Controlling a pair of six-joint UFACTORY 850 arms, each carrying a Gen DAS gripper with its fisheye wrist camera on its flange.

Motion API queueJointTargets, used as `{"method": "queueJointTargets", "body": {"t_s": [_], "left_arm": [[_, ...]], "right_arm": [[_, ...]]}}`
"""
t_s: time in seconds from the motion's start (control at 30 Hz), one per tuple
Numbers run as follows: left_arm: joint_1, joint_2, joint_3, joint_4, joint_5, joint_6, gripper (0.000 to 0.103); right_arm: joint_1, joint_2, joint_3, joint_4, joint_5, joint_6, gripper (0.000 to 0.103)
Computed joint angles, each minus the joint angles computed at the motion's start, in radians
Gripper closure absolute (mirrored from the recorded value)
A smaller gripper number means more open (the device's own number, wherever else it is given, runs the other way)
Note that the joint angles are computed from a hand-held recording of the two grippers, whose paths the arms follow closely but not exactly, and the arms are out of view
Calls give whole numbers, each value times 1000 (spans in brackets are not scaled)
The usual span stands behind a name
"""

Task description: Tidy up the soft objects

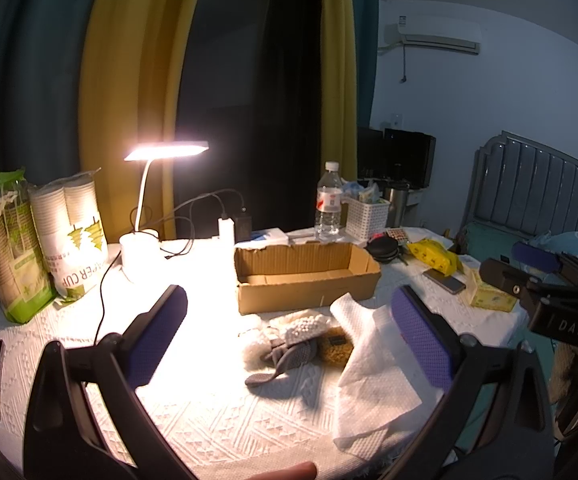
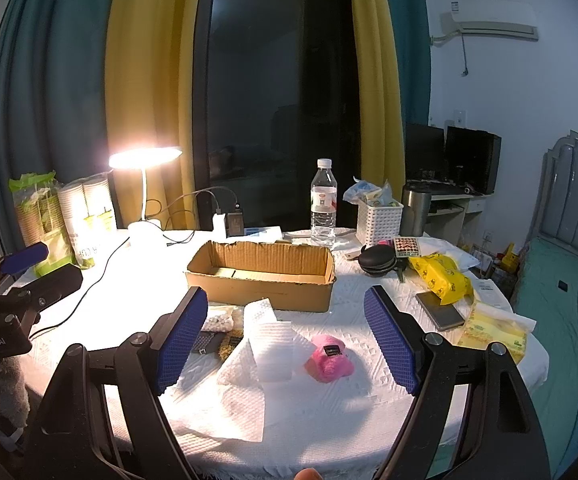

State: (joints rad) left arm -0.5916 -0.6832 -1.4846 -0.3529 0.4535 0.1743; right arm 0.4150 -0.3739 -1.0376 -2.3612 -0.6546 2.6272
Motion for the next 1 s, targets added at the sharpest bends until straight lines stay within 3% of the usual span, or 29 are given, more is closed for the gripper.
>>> {"method": "queueJointTargets", "body": {"t_s": [1.0], "left_arm": [[3,-2,4,5,1,-8,1]], "right_arm": [[11,-13,-9,10,2,-2,20]]}}
